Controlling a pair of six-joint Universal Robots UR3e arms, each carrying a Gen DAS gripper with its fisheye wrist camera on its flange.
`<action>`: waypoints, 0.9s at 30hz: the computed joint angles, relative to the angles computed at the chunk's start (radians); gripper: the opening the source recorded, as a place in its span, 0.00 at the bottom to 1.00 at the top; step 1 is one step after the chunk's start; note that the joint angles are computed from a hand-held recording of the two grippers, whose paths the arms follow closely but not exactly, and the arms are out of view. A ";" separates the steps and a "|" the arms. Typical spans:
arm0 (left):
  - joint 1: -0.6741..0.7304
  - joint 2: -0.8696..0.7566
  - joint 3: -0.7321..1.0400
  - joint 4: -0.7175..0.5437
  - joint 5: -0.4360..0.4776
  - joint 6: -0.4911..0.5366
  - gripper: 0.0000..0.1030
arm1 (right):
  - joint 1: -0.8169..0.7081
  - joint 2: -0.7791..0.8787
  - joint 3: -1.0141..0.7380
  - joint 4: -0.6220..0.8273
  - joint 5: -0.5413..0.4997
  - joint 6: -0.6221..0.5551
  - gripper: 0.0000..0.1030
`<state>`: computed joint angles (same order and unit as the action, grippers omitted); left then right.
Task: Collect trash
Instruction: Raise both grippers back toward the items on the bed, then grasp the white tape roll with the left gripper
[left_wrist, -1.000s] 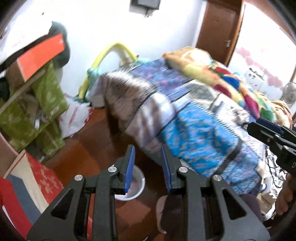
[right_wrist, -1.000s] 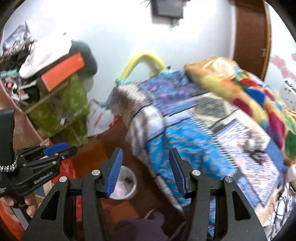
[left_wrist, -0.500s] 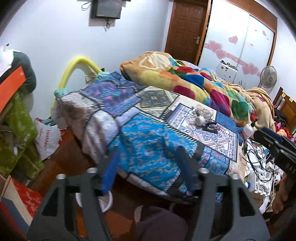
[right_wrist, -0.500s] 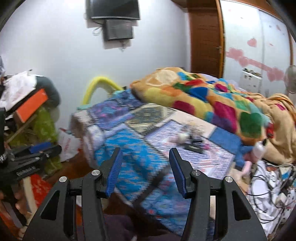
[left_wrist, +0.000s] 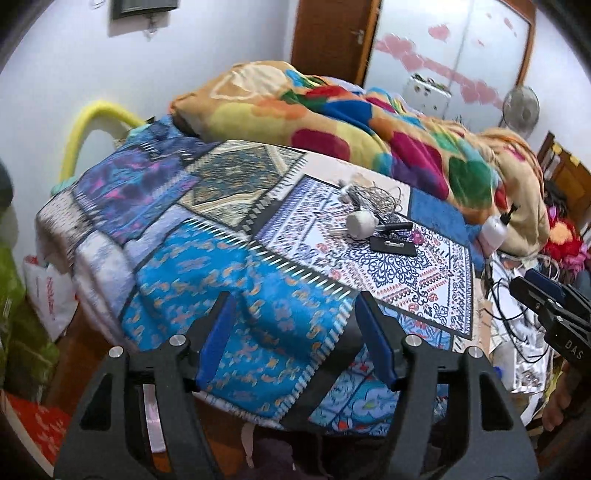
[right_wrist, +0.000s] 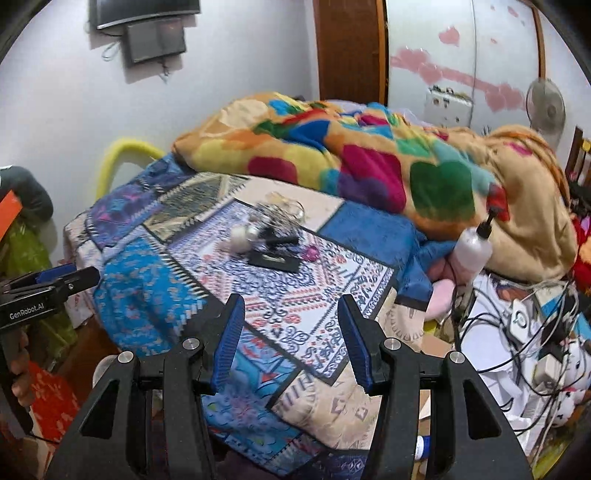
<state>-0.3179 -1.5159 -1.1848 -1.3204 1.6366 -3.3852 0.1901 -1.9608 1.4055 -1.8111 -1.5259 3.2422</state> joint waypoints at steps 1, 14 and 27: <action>-0.008 -0.033 0.015 0.011 0.004 0.006 0.64 | -0.030 -0.002 0.019 -0.007 0.024 -0.011 0.47; -0.020 -0.363 0.204 0.106 -0.029 0.022 0.64 | -0.239 0.185 0.077 -0.141 0.321 -0.022 0.47; 0.013 -0.350 0.113 0.184 -0.058 0.032 0.64 | -0.219 0.477 -0.037 -0.266 0.433 0.158 0.32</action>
